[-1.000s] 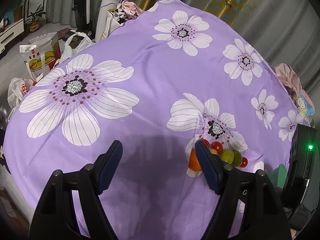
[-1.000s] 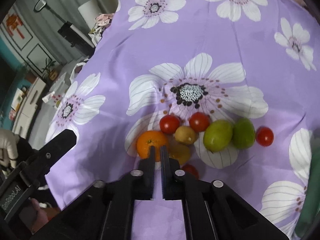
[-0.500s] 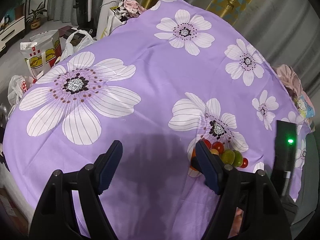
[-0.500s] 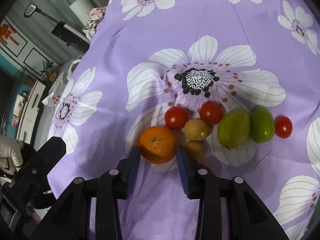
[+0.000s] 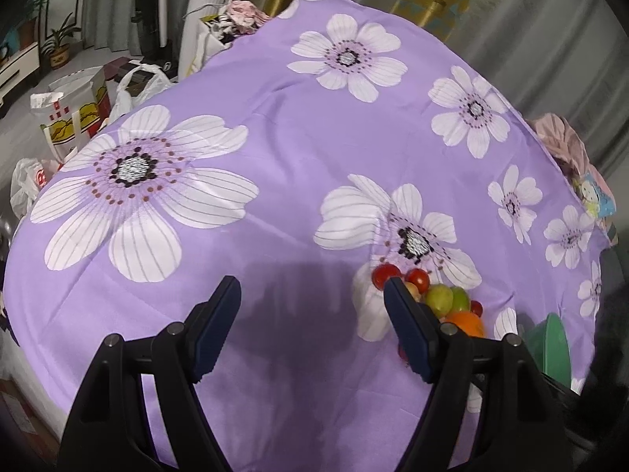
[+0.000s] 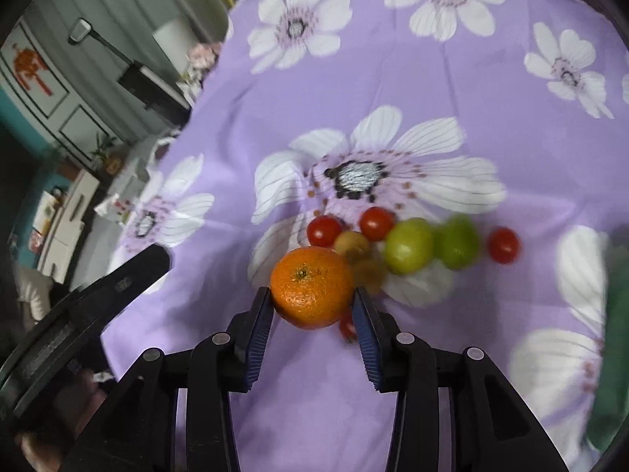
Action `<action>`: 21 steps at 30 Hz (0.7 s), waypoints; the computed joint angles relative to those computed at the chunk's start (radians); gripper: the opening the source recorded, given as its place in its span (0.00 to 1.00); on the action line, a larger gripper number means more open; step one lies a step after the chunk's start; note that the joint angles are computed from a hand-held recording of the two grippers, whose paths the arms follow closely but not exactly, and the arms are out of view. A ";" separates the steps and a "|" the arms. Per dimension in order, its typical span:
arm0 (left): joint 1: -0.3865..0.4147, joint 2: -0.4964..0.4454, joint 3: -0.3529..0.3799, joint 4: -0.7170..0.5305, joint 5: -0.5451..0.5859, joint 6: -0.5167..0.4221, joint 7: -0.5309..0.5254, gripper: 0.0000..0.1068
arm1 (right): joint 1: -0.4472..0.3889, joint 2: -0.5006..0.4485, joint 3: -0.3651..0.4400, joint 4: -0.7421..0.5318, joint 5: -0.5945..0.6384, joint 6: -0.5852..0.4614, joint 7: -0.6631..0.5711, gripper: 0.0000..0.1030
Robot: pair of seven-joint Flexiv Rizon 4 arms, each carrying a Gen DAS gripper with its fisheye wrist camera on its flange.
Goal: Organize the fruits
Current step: 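Close the right gripper on the second orange and lift it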
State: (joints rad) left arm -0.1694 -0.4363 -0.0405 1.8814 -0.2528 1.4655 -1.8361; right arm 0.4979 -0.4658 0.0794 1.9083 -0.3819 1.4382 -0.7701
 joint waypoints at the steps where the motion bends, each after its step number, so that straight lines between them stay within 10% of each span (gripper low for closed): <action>1: -0.004 -0.002 0.000 -0.005 0.004 -0.005 0.001 0.71 | -0.009 0.022 0.006 0.026 0.006 -0.005 -0.005 0.41; 13: -0.037 -0.038 -0.035 -0.052 0.010 -0.049 0.079 0.69 | -0.122 0.014 0.109 0.043 0.148 -0.152 -0.098 0.41; 21: 0.030 -0.039 -0.171 -0.031 -0.077 -0.057 0.213 0.67 | -0.152 0.090 0.095 0.140 0.224 0.048 -0.098 0.44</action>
